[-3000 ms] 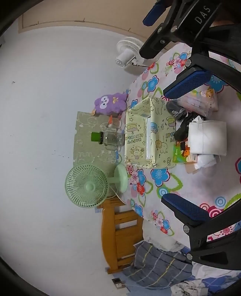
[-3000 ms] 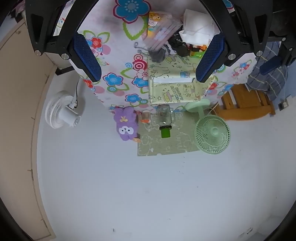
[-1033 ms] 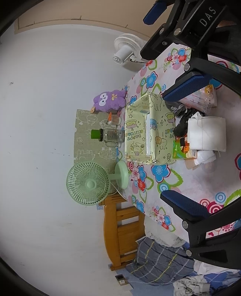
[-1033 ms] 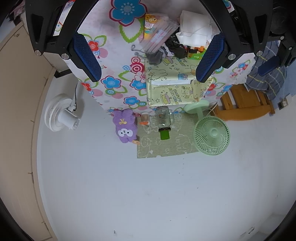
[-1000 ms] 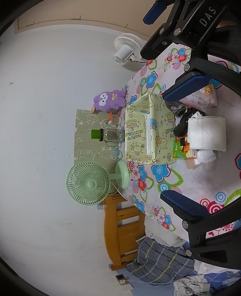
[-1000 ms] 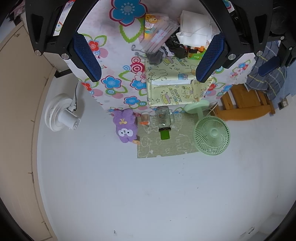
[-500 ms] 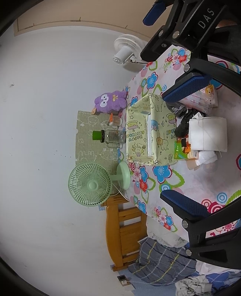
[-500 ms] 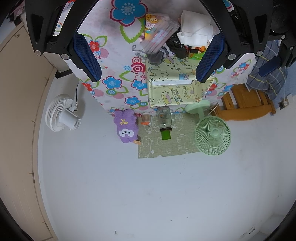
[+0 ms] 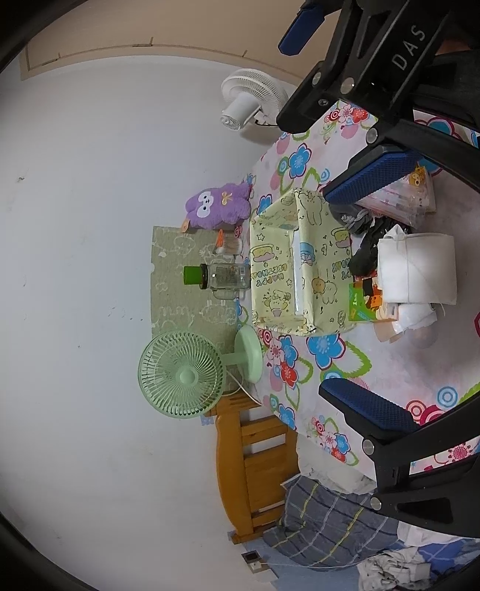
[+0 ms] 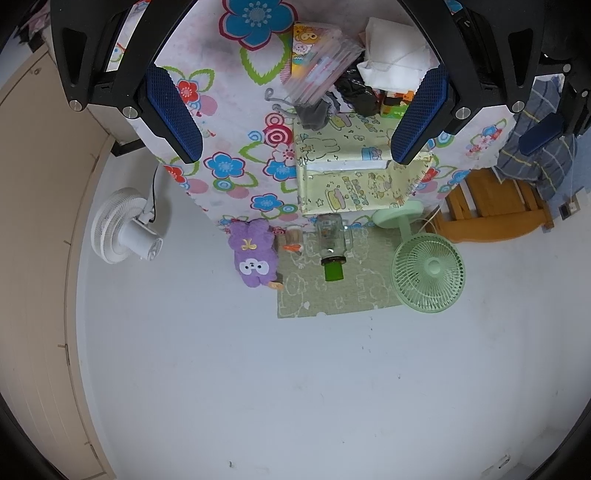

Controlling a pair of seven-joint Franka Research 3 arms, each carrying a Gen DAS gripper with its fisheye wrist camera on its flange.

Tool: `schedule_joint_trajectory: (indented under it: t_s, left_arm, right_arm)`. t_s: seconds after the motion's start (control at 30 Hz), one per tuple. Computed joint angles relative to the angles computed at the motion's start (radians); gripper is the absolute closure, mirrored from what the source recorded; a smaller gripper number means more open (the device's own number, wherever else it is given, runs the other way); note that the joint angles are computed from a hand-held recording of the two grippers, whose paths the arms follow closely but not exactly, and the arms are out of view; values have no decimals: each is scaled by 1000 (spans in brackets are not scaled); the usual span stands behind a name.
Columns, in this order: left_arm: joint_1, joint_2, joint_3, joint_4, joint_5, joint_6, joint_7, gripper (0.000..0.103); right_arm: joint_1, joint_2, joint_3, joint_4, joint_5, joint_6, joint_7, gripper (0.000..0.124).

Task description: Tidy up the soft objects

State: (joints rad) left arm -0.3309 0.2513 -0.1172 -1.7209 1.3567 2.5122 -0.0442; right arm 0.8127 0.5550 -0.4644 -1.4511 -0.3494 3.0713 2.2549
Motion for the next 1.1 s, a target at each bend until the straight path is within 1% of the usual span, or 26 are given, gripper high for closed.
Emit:
schedule_joint_trajectory:
  t_s: [0.1,0.5,0.6,0.73,0.8,0.97,1.1]
  left_arm:
    - [4,8,1,4,-10,12,3,8]
    - [1,43,15,14,-40,40,15,10]
    - [-6,59,20,23,-42,32,24,13]
    - [-17,82,29,35,-44,25,33,13]
    - [-25,92,35,38,-39,14,19,13]
    - [-14,111,38,38,-86,52,33,13]
    - [-10,132,43,45,-136,75,67,13]
  right_arm:
    - [-15,11,17,17,10,-11,-9,21]
    - [-11,49,3,36,6,-26,19,21]
    - [-9,61,-2,38,6,-27,32,21]
    - [-52,75,57,54,28,-51,-3,22]
    - [-58,84,64,58,32,-56,-5,22]
    - [-87,102,103,70,54,-66,-33,22]
    - [-115,123,148,95,76,-93,-75,24]
